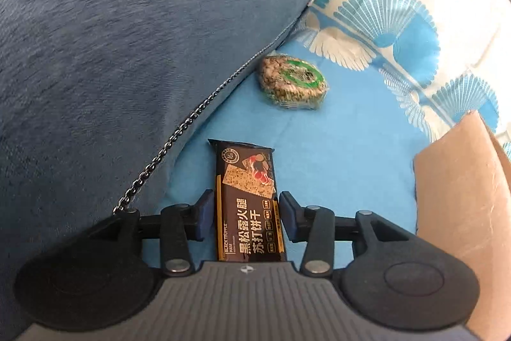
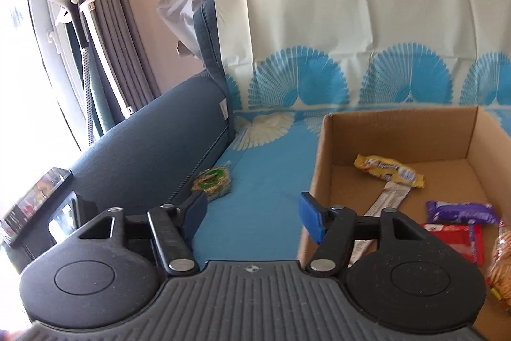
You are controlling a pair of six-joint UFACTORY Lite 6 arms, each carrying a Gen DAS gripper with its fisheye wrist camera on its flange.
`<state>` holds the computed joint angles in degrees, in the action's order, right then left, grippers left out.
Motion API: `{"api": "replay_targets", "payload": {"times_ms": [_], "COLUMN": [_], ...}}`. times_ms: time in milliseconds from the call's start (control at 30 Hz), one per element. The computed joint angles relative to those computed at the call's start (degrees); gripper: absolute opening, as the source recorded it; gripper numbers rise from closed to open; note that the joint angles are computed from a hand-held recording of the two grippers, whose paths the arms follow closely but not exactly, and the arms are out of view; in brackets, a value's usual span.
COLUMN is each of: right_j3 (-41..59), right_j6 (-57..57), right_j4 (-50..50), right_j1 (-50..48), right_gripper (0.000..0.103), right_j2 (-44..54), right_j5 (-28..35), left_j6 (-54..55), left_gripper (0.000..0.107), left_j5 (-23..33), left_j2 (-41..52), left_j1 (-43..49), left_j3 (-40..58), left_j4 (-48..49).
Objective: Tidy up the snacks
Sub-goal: 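Grasp the dark cracker packet with left gripper while right grasps the round nut cake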
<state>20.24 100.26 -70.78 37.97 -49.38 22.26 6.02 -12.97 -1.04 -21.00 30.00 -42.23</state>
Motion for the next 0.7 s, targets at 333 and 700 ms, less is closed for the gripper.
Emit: {"api": "replay_targets", "payload": {"times_ms": [333,700], "right_j3": [43.13,103.78], "right_j6": [-59.29,-80.22], "right_j4": [51.95,57.91], "right_j1": [-9.97,-9.33], "right_gripper": [0.084,0.089], "right_j2": [52.01,108.01], "right_j5": [-15.39,5.58], "left_j6": [-14.62,-29.53], "left_gripper": [0.041,0.042], "left_j5": [0.05,1.36], "left_j2": [2.20,1.87], "left_j1": [2.56,5.20], "left_j3": [1.60,1.74], "left_j4": [11.33,27.29]}}
